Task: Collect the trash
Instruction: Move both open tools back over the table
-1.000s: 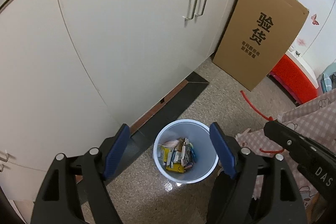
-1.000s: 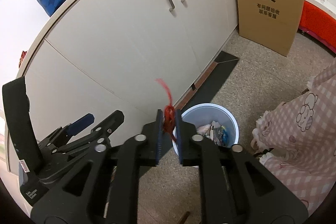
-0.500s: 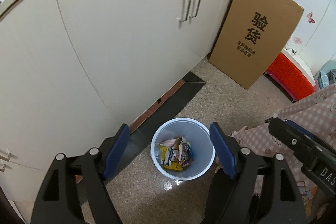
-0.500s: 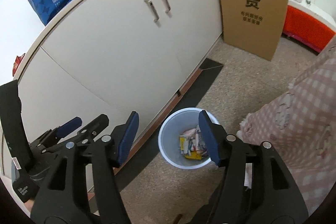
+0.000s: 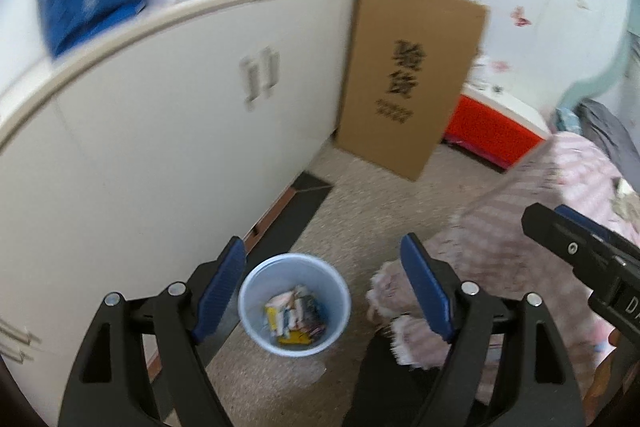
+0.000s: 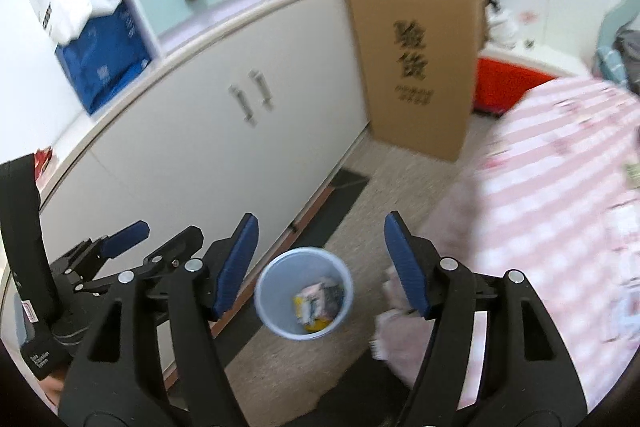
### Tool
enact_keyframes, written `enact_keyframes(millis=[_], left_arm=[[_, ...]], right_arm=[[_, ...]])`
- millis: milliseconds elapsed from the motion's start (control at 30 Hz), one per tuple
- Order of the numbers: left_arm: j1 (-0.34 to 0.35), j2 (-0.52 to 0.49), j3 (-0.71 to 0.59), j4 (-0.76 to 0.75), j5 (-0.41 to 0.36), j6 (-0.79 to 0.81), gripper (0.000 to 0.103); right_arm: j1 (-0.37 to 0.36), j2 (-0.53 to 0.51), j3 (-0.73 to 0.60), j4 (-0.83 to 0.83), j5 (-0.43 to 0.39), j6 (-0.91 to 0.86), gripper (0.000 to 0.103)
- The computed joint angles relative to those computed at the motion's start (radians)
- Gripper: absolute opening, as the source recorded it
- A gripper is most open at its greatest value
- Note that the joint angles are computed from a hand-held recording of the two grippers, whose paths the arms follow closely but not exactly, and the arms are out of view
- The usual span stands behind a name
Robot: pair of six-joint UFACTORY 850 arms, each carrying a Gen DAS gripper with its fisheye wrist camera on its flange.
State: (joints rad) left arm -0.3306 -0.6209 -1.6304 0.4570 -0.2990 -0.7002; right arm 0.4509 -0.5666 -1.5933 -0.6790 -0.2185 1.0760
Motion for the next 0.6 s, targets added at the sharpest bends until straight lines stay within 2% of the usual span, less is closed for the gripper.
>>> enact_keyframes(millis=[100, 200, 300, 433, 533, 600], left_arm=[[-0.055, -0.004, -0.043, -0.054, -0.001, 0.097, 0.081], [-0.108, -0.025, -0.100, -0.139, -0.009, 0.217, 0.083], [-0.163, -0.079, -0.200, -0.261, -0.033, 0.379, 0.083], [-0.238, -0.168, -0.348, -0.319, -0.085, 0.534, 0.083], [-0.288, -0.253, -0.481, -0.323, -0.137, 0.620, 0.083], [-0.325, -0.326, -0.598, -0.248, -0.180, 0.609, 0.083]], right_arm=[[-0.032, 0.100, 0.116, -0.289, -0.012, 0.281, 0.067], [-0.071, 0.190, 0.220, -0.484, -0.037, 0.476, 0.068], [-0.124, 0.267, 0.312, -0.547, -0.053, 0.548, 0.069], [-0.185, 0.335, 0.398, -0.581, -0.104, 0.575, 0.069], [-0.235, 0.365, 0.440, -0.581, -0.129, 0.567, 0.069], [-0.265, 0.373, 0.457, -0.572, -0.140, 0.547, 0.069]])
